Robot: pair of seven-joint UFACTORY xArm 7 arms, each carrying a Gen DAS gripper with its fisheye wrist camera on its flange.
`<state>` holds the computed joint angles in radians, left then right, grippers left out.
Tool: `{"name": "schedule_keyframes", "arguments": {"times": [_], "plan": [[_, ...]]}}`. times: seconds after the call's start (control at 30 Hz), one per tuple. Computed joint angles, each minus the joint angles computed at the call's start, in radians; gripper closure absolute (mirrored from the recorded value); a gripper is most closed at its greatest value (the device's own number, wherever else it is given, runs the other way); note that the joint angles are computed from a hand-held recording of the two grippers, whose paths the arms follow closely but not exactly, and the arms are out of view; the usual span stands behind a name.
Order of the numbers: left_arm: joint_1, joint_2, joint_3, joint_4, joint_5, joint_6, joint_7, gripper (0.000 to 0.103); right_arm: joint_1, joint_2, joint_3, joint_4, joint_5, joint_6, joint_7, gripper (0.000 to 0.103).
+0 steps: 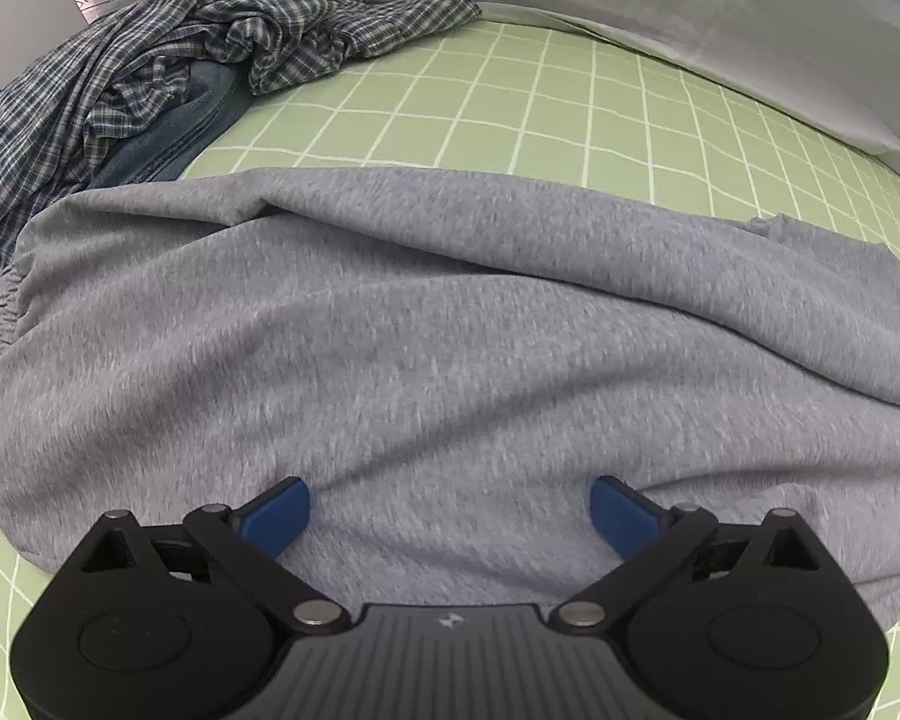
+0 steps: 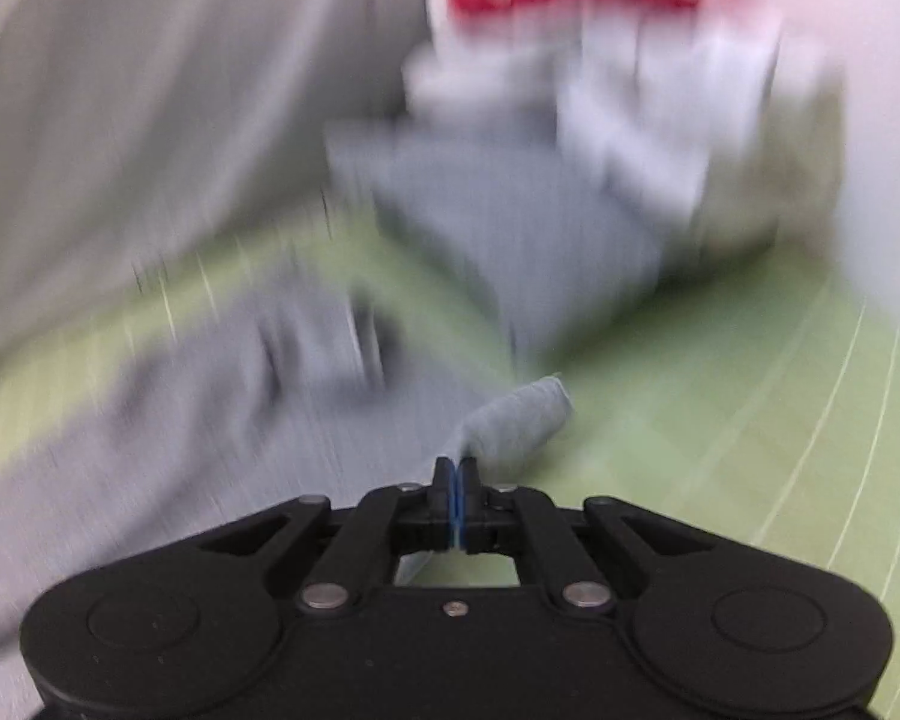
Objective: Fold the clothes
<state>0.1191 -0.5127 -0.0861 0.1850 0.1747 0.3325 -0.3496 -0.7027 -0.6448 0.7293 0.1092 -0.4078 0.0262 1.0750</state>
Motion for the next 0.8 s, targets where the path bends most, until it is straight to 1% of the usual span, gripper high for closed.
{"name": "schedule_keyframes", "arguments": {"times": [0.03,0.07,0.1,0.13,0.17,0.2,0.23,0.27,0.3,0.37,0.43,0.5,0.53,0.67,0.7,0.77,0.8], "plan": [[0.001,0.002,-0.004,0.005,0.004,0.008,-0.001,0.003,0.002,0.001,0.011,0.004,-0.002,0.025,0.000,0.092],[0.005,0.002,-0.014,0.009,0.011,0.016,-0.008,0.003,0.012,-0.017,0.019,0.005,-0.006,0.044,0.009,0.073],[0.010,0.004,-0.025,0.015,0.021,0.021,-0.015,0.004,0.026,-0.042,0.027,0.005,-0.013,0.060,0.023,0.058],[0.013,0.007,-0.038,0.022,0.035,0.025,-0.024,0.004,0.041,-0.066,0.033,0.006,-0.021,0.077,0.037,0.037],[0.016,0.011,-0.050,0.029,0.049,0.029,-0.034,0.004,0.066,-0.069,0.018,0.010,-0.036,0.079,0.030,0.031],[0.017,0.016,-0.060,0.035,0.065,0.025,-0.040,0.004,0.096,-0.062,-0.004,0.015,-0.051,0.073,0.012,0.031],[0.016,0.021,-0.070,0.040,0.081,0.018,-0.046,0.004,0.125,-0.056,-0.024,0.020,-0.063,0.067,-0.008,0.027],[0.012,0.028,-0.075,0.047,0.093,0.006,-0.049,0.004,0.144,-0.036,-0.034,0.030,-0.077,0.051,-0.029,0.020],[0.007,0.037,-0.080,0.054,0.104,-0.008,-0.051,0.004,0.158,-0.011,-0.039,0.041,-0.089,0.030,-0.055,0.018],[-0.005,0.065,-0.084,0.071,0.115,-0.039,-0.057,0.004,0.183,0.043,-0.044,0.066,-0.104,-0.012,-0.114,0.016],[-0.023,0.109,-0.081,0.092,0.105,-0.074,-0.070,0.004,0.230,0.101,-0.054,0.090,-0.096,-0.032,-0.173,0.015],[-0.069,0.154,-0.053,0.110,0.075,-0.108,-0.046,0.004,0.273,0.151,-0.060,0.114,-0.083,-0.041,-0.224,0.014],[-0.079,0.173,-0.056,0.120,0.074,-0.123,-0.041,0.004,0.272,0.168,-0.041,0.125,-0.077,-0.045,-0.237,0.014],[-0.114,0.251,-0.068,0.162,0.076,-0.180,-0.020,0.004,0.226,0.246,0.039,0.168,-0.052,-0.084,-0.281,0.012],[-0.108,0.275,-0.079,0.176,0.089,-0.195,-0.026,0.004,0.212,0.261,0.060,0.176,-0.043,-0.094,-0.289,0.012],[-0.094,0.322,-0.099,0.205,0.125,-0.220,-0.046,0.004,0.163,0.303,0.102,0.198,-0.028,-0.117,-0.314,0.011],[-0.086,0.342,-0.108,0.220,0.146,-0.228,-0.063,0.004,0.121,0.326,0.138,0.215,-0.021,-0.126,-0.325,0.010]]}}
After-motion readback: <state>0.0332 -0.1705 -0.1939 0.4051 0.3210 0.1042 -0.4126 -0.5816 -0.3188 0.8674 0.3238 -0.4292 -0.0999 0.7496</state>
